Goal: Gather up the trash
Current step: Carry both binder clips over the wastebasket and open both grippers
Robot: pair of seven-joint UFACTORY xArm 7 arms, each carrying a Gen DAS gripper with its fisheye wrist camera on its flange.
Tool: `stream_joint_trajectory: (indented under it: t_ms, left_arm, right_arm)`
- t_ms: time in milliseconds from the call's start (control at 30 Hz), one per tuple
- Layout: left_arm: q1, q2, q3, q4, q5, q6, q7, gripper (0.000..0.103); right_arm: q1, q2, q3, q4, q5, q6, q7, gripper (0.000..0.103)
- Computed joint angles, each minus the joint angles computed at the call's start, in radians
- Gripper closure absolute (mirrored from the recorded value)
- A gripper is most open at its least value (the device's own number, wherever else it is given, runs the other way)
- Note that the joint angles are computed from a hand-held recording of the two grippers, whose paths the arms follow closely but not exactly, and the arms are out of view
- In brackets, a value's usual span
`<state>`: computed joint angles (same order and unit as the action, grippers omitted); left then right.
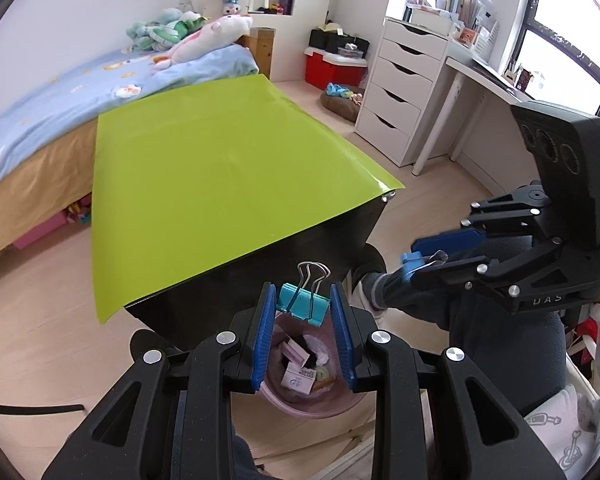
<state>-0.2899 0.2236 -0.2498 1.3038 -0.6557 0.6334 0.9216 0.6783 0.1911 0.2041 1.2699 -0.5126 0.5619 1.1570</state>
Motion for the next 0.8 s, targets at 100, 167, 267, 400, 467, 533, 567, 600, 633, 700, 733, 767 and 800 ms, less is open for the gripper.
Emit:
stream_joint_trajectory:
  t_ms: [100, 167, 267, 400, 467, 533, 567, 600, 633, 700, 733, 767, 800]
  left_arm:
    - [-0.001, 0.001, -0.002, 0.000, -0.001, 0.006, 0.005, 0.075]
    - [-0.002, 0.004, -0.004, 0.004, 0.000, 0.013, 0.005, 0.075]
    - [-0.004, 0.003, -0.007, 0.001, -0.001, 0.025, 0.016, 0.075]
    - [-0.011, 0.003, -0.008, 0.005, 0.003, 0.049, 0.024, 0.074]
    - [-0.016, 0.003, -0.010, 0.003, 0.005, 0.056, 0.025, 0.072]
    - [-0.022, 0.008, -0.009, 0.006, 0.012, 0.059, 0.019, 0.049]
    - [-0.023, 0.010, -0.010, 0.006, 0.007, 0.056, 0.019, 0.043]
    - [-0.023, 0.011, -0.011, 0.006, 0.002, 0.056, 0.019, 0.033]
    - [-0.023, 0.012, -0.011, 0.006, -0.002, 0.055, 0.016, 0.029]
    - [-0.024, 0.009, -0.011, 0.001, -0.010, 0.038, 0.008, 0.016]
    - [-0.023, 0.009, -0.011, 0.002, -0.012, 0.038, 0.004, 0.015]
    - [-0.025, 0.008, -0.009, 0.000, -0.009, 0.033, -0.003, 0.014]
    - [-0.026, 0.007, -0.009, -0.001, -0.007, 0.025, -0.008, 0.012]
  right_arm:
    - [0.003, -0.009, -0.010, -0.015, -0.027, -0.025, 0.054, 0.021]
    - [0.006, -0.021, -0.013, -0.019, -0.048, -0.008, 0.085, 0.013]
    - [0.005, -0.047, -0.009, -0.035, -0.083, 0.018, 0.142, 0.011]
    - [-0.003, -0.081, 0.010, -0.050, -0.130, 0.064, 0.202, 0.011]
    - [-0.007, -0.098, 0.021, -0.054, -0.150, 0.096, 0.230, 0.010]
    - [-0.017, -0.112, 0.031, -0.066, -0.161, 0.100, 0.255, 0.009]
    - [-0.021, -0.117, 0.035, -0.070, -0.165, 0.103, 0.266, 0.009]
    - [-0.025, -0.120, 0.039, -0.073, -0.167, 0.105, 0.274, 0.009]
    - [-0.029, -0.122, 0.043, -0.075, -0.168, 0.104, 0.279, 0.008]
    - [-0.034, -0.126, 0.050, -0.080, -0.175, 0.104, 0.290, 0.008]
    - [-0.037, -0.128, 0.052, -0.085, -0.177, 0.102, 0.294, 0.008]
    - [-0.039, -0.129, 0.054, -0.087, -0.179, 0.103, 0.297, 0.007]
    - [-0.040, -0.132, 0.056, -0.092, -0.181, 0.101, 0.300, 0.007]
